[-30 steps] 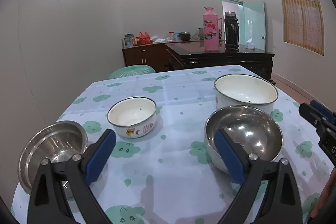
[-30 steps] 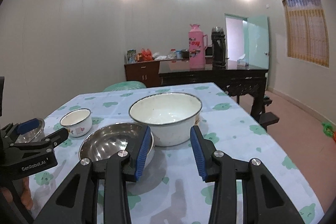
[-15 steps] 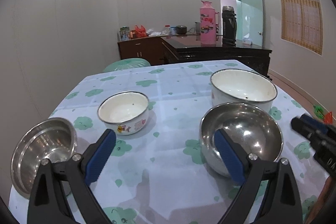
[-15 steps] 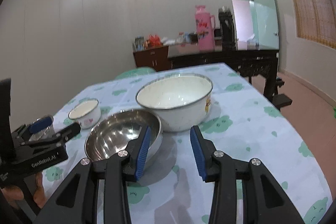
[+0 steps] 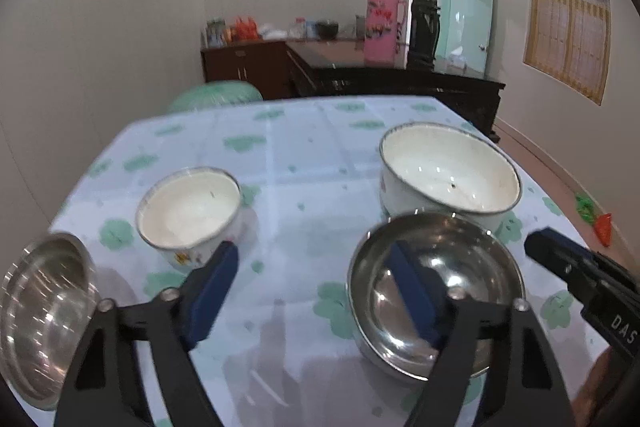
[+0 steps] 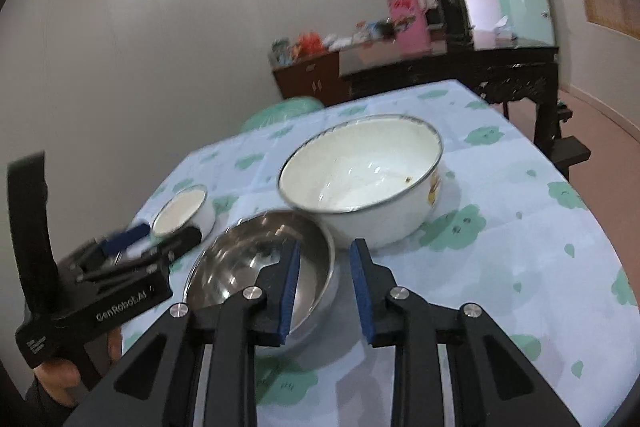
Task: Organize plates and bowls
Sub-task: 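Close both grippers on opposite rims of the steel bowl beside the enamel bowls, then lift the steel bowl with both grippers and carry it over the large white enamel bowl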
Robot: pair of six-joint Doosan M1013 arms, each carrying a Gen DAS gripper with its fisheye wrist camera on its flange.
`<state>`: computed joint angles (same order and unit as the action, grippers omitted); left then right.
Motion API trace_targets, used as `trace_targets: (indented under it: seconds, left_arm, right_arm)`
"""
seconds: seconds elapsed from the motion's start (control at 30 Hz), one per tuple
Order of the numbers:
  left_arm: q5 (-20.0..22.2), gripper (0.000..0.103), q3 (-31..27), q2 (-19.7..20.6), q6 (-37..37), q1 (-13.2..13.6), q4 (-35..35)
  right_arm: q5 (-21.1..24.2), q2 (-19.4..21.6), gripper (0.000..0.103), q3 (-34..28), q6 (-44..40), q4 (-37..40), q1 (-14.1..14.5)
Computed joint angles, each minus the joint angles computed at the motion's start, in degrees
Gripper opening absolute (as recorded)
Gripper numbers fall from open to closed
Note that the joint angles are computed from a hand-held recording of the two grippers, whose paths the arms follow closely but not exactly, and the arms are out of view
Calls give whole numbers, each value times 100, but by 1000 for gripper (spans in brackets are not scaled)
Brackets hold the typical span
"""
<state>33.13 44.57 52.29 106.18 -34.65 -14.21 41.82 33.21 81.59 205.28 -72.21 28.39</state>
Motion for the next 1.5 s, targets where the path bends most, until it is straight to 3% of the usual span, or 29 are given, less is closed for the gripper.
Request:
trace_targets:
  seconds: [0.07, 0.13, 0.27, 0.43, 0.5, 0.6, 0.7, 1.03, 1.1, 1.2, 1.3, 1.5]
  left_arm:
    - [91, 74, -21, 26, 69, 18, -123]
    - [158, 74, -34, 39, 192, 27, -242]
    - [183, 74, -3, 30, 324, 23, -316]
    - [486, 72, -219, 153, 50, -3, -46]
    - [627, 61, -310, 199, -16, -6, 12]
    - [905, 51, -510, 307, -195, -27, 200]
    - [1190, 48, -686, 402, -174, -19, 122]
    - [1380, 43, -761, 450, -22, -12, -80]
    - [1438, 28, -772, 463, 58, -12, -171]
    - [1578, 18, -784, 478, 288, -10, -409]
    - [1304, 18, -552, 365, 366, -51, -290]
    - [1314, 16, -542, 350, 394, -19, -474]
  right_arm:
    - [75, 40, 29, 15, 170, -146, 6]
    - [-282, -6, 29, 92, 259, -21, -60]
    - [-160, -7, 29, 95, 312, 11, -35]
    - [-267, 79, 29, -64, -285, 601, -78]
    - [-311, 107, 29, -111, -434, 744, -84]
    - [-431, 107, 29, -100, -427, 810, -104]
    - [-660, 96, 29, -64, -364, 894, -151]
    - [-774, 144, 29, -134, -633, 1286, -208]
    - [-786, 156, 29, -150, -695, 1363, -213]
    - [-793, 174, 27, -181, -779, 1372, -207]
    - [-736, 194, 25, -219, -902, 1425, -196]
    - [-773, 185, 23, -194, -900, 1468, -202]
